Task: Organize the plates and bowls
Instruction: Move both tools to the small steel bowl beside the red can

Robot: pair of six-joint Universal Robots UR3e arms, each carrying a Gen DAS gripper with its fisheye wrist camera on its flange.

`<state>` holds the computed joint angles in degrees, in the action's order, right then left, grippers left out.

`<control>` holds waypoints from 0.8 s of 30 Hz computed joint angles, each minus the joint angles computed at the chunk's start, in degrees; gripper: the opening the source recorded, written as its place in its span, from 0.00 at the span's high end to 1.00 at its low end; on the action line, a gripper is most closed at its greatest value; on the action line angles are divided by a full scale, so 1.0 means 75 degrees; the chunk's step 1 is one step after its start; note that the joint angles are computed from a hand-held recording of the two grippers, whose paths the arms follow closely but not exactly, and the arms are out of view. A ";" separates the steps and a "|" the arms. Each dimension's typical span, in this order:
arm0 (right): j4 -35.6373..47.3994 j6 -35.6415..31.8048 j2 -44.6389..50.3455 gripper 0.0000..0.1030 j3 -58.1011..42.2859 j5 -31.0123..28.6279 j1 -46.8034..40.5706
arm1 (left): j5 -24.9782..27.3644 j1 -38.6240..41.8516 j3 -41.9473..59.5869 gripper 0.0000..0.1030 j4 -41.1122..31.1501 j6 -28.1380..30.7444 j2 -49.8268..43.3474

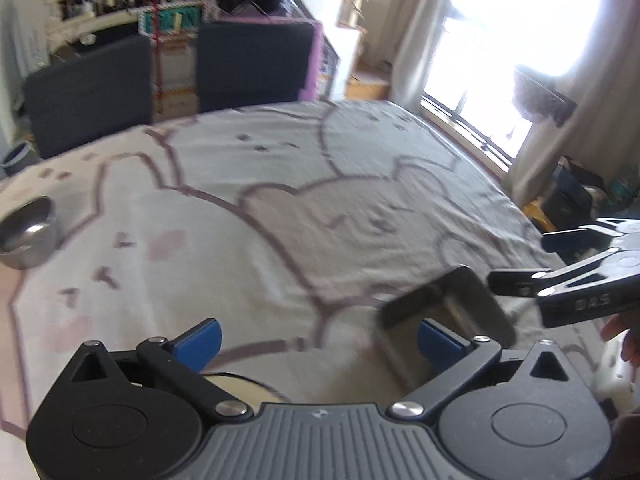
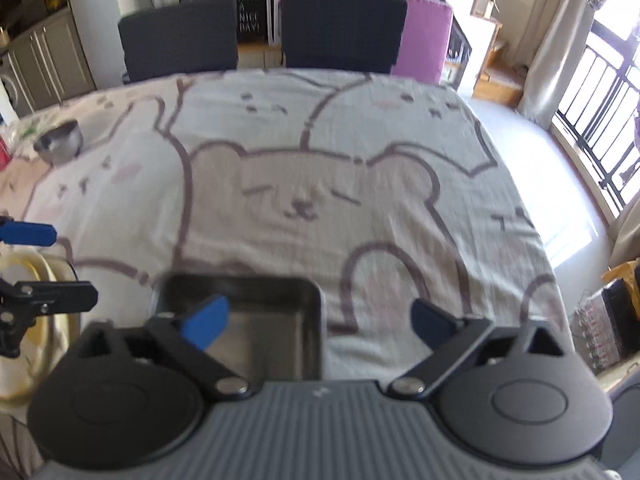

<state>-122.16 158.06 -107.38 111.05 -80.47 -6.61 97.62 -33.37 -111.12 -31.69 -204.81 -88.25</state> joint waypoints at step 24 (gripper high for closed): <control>-0.1288 0.3801 0.6264 0.00 -0.6441 0.0072 0.4375 | -0.3591 0.9215 -0.3663 0.00 -0.3549 0.4030 0.8000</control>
<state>-131.82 186.57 -60.39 62.74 -79.94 26.20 70.68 35.74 -138.59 -58.31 -174.59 -28.25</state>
